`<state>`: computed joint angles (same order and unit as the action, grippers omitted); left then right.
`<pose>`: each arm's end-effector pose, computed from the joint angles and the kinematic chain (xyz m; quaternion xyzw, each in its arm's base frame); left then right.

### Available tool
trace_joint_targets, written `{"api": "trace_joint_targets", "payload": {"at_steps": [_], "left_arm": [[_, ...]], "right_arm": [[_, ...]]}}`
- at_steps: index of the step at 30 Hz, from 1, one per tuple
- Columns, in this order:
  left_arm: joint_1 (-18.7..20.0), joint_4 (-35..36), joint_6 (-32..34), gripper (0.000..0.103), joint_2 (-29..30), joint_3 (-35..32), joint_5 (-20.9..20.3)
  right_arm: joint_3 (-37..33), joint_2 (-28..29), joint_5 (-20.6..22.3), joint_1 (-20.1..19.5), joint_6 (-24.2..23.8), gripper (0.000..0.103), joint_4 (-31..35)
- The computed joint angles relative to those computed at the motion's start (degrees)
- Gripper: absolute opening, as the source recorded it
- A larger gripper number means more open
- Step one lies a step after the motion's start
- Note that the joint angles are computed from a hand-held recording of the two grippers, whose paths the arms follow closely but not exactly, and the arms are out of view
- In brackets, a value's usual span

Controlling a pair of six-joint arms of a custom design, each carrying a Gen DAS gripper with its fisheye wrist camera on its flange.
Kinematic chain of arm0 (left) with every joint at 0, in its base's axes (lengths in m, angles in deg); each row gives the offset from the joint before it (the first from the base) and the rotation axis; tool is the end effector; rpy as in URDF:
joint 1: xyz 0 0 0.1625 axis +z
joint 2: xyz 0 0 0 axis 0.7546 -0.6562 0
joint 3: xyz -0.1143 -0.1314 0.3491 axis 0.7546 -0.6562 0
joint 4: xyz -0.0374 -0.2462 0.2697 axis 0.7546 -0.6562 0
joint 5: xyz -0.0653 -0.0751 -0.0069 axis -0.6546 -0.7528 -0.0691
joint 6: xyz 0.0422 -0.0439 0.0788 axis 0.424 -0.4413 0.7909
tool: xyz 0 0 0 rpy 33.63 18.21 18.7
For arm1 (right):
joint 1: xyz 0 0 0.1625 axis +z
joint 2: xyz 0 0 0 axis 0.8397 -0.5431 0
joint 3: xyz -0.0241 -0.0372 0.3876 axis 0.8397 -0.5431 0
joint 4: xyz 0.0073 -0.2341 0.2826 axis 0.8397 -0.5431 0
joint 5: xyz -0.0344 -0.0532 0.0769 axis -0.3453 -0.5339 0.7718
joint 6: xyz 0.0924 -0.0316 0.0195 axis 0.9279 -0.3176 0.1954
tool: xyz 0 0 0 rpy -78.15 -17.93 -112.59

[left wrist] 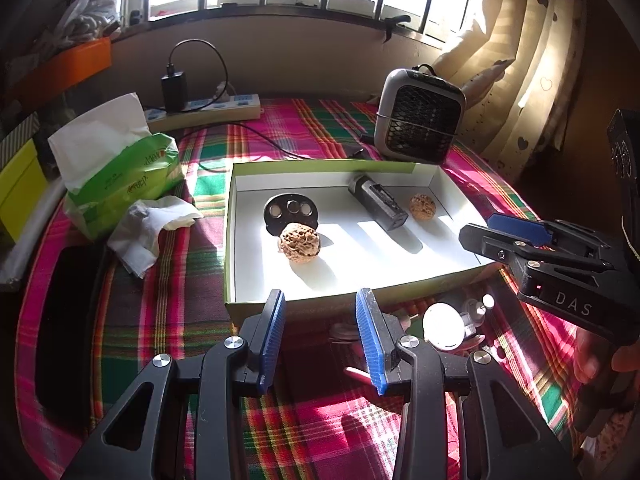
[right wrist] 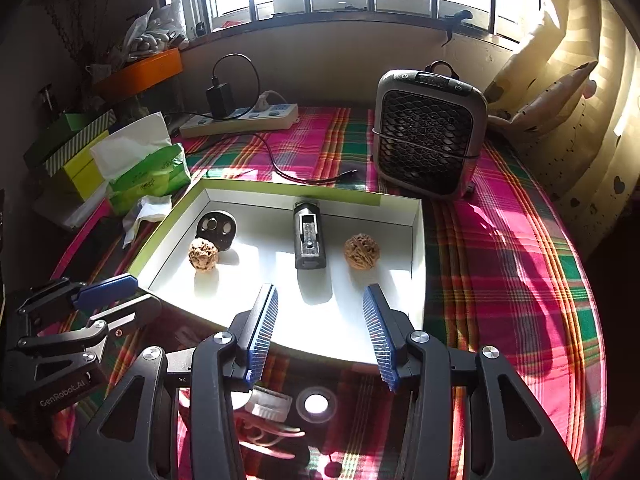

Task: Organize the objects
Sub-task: 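Withdraw both grippers from the box back over the tablecloth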

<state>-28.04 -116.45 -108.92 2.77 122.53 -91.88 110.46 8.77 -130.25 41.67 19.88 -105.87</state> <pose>-0.2728 -0.3296 0.0915 0.1486 0.8875 -0.3302 0.2850 0.1539 -0.3714 0.2195 0.3010 -0.8820 0.2594 0.2533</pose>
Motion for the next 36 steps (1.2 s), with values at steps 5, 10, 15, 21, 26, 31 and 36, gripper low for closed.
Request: {"api": "trace_joint_targets", "payload": {"at_steps": [5, 10, 15, 21, 26, 31, 36], "left_arm": [[-0.8, -1.8, -0.5, 0.035, -0.4, 1.4, -1.4], [-1.9, -3.6, -1.7, 0.043, -0.3, 2.8, -3.0], [-2.3, -4.3, -1.8, 0.045, 0.8, 2.8, -4.8], [-2.7, -4.4, -2.2, 0.047, 2.9, 2.0, -6.7], [-2.5, -2.2, -3.2, 0.048, 4.2, 0.6, -7.2], [-2.4, -0.2, -4.1, 0.048, 5.0, -0.7, -7.1], [-1.9, 0.7, -4.6, 0.048, 5.5, -1.5, -7.2]], "right_arm": [[1.9, -1.3, 0.1, -0.2, -0.5, 0.046, -1.6], [4.5, -3.1, 0.7, -1.0, -1.5, 0.046, -3.6], [7.6, -5.3, 1.6, -2.6, -2.3, 0.047, -4.8], [10.6, -6.9, 2.0, -4.1, -3.8, 0.050, -6.8], [12.4, -7.7, 2.9, -5.5, -4.3, 0.050, -7.2], [13.1, -8.0, 3.4, -6.4, -3.7, 0.050, -7.1], [13.3, -7.8, 3.3, -6.6, -3.6, 0.050, -7.4]]}}
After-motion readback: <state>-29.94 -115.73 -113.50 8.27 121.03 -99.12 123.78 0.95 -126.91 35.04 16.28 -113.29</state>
